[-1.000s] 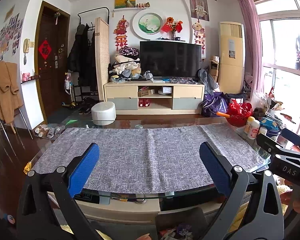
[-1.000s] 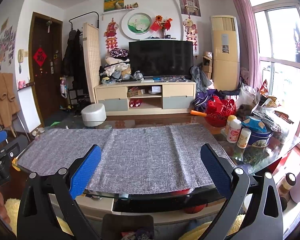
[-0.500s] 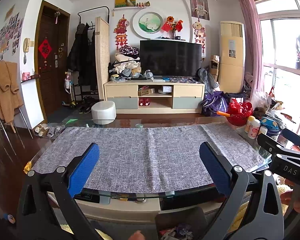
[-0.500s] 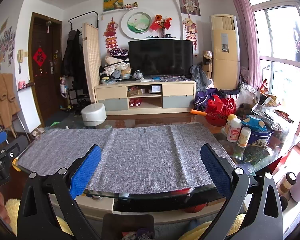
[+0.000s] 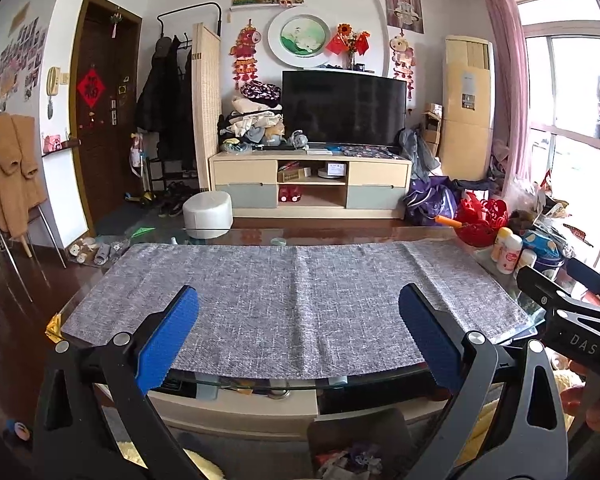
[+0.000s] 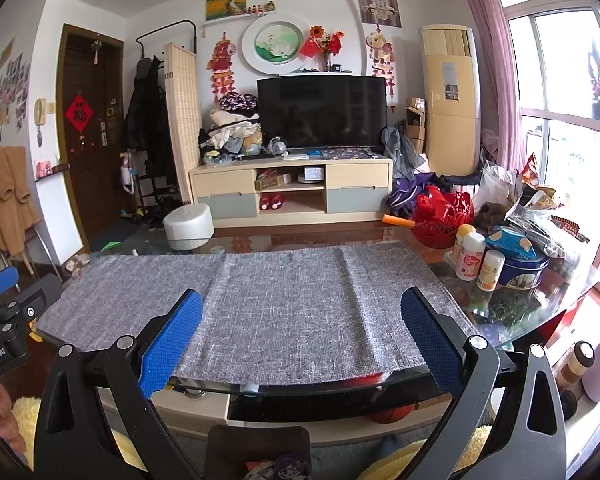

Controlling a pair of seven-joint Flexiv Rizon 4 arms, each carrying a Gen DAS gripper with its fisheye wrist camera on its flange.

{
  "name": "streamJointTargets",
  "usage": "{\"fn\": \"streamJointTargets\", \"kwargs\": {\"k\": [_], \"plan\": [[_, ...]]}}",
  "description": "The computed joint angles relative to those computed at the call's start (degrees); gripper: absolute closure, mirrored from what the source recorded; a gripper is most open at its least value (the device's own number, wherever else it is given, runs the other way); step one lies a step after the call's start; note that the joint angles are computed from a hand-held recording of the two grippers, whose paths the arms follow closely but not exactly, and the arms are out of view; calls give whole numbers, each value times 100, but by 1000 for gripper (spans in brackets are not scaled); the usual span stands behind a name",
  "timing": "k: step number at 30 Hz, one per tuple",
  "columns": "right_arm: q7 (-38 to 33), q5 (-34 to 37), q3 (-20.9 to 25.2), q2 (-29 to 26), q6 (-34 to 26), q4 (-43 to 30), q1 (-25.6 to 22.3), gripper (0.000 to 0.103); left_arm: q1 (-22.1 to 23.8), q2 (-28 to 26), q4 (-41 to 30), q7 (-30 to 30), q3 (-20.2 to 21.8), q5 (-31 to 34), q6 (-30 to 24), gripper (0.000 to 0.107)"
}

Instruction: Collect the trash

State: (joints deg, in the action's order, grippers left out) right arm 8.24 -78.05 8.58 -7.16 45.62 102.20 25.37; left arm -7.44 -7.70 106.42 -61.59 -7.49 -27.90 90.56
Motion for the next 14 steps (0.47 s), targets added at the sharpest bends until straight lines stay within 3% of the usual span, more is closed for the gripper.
{"fn": "streamJointTargets", "kwargs": {"k": [9, 14], "plan": [[-6, 37, 6, -6, 8, 5, 1, 3, 20, 0, 68, 124, -77, -172, 110, 12], [33, 23, 7, -6, -36, 2, 19, 3, -184, -60, -60, -490, 322, 579, 71, 12]]}}
